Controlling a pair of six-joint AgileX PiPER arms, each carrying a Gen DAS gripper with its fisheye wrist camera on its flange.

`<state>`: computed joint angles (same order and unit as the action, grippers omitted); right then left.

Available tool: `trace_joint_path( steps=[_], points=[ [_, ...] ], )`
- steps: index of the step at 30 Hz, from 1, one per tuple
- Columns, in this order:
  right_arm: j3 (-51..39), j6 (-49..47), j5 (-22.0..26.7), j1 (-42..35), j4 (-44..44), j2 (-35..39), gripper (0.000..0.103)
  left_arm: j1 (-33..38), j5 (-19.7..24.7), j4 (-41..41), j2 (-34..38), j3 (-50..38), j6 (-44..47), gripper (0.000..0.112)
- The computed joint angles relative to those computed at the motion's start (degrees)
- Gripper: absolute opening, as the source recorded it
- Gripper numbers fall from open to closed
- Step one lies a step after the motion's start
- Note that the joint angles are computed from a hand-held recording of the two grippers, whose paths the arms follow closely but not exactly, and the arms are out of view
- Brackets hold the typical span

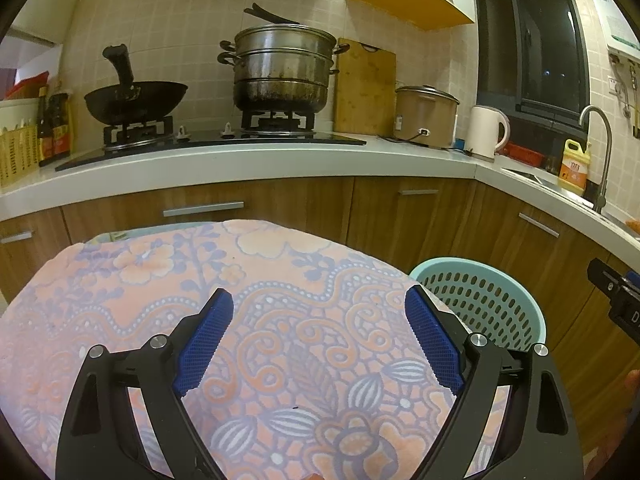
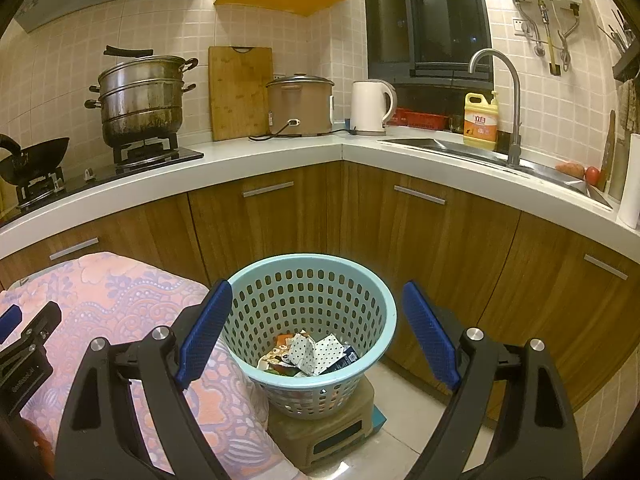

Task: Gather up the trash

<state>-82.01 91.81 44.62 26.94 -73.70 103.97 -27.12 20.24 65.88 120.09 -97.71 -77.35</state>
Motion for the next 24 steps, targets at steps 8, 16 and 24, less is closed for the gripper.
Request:
trace_joint_path(
  steps=[8,16,24],
  points=[
    [0.62,0.52,-0.28,-0.33,-0.09,-0.71,0.083,-0.82,2.02,1.70,0.36,-0.46,-0.68,0.090],
    [0.57,0.04,-0.35,-0.52,0.44,-0.47,0.083,-1.06,3.01,2.05,0.59,-0.73,-0.82,0.090],
    [0.15,-0.65,-0.58,-0.63,1.51,0.34,0.083,-1.17,3.33,1.76,0.82,-1.10,-0.37,0.091]
  ],
)
